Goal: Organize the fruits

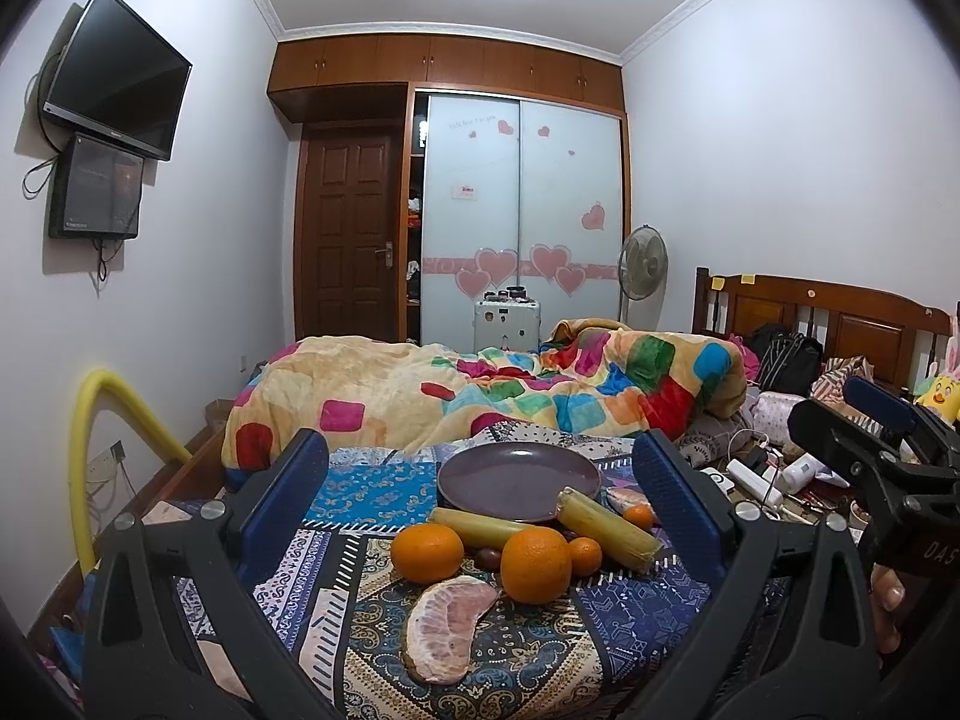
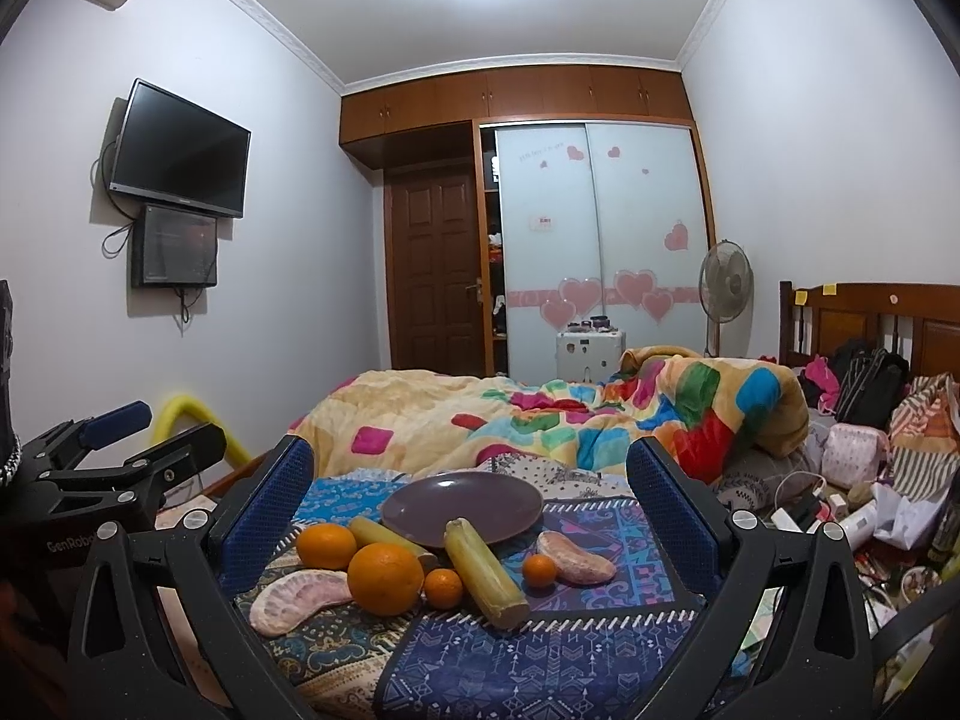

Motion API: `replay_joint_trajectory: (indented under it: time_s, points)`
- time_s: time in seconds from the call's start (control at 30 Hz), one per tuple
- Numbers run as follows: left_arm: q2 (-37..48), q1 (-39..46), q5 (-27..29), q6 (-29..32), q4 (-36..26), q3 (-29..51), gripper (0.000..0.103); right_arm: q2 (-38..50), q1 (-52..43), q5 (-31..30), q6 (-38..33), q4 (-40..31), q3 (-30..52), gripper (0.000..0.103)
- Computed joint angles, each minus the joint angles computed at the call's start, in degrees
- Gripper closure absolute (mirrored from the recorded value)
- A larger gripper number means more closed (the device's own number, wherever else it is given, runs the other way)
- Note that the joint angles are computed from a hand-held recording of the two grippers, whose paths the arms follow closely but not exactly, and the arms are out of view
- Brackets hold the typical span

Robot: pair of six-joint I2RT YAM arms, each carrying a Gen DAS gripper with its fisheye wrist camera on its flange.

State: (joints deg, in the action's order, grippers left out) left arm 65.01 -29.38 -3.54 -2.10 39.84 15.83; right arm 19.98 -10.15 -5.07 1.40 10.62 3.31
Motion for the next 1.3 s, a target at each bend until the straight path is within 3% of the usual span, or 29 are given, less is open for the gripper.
replay_joint_trajectory:
  time_s: [0.3,1.3]
  points:
    - [2.37,-1.57,-1.34,-0.1,2.11,0.04,0.0,0.13,0.0,-0.06,0.06,-0.06,0.12,0.0]
    - [2.01,-1.68,-1.46,-0.25,1.01,0.56,0.0,1.66,0.75,0.56,0.49,1.64,0.01,0.0]
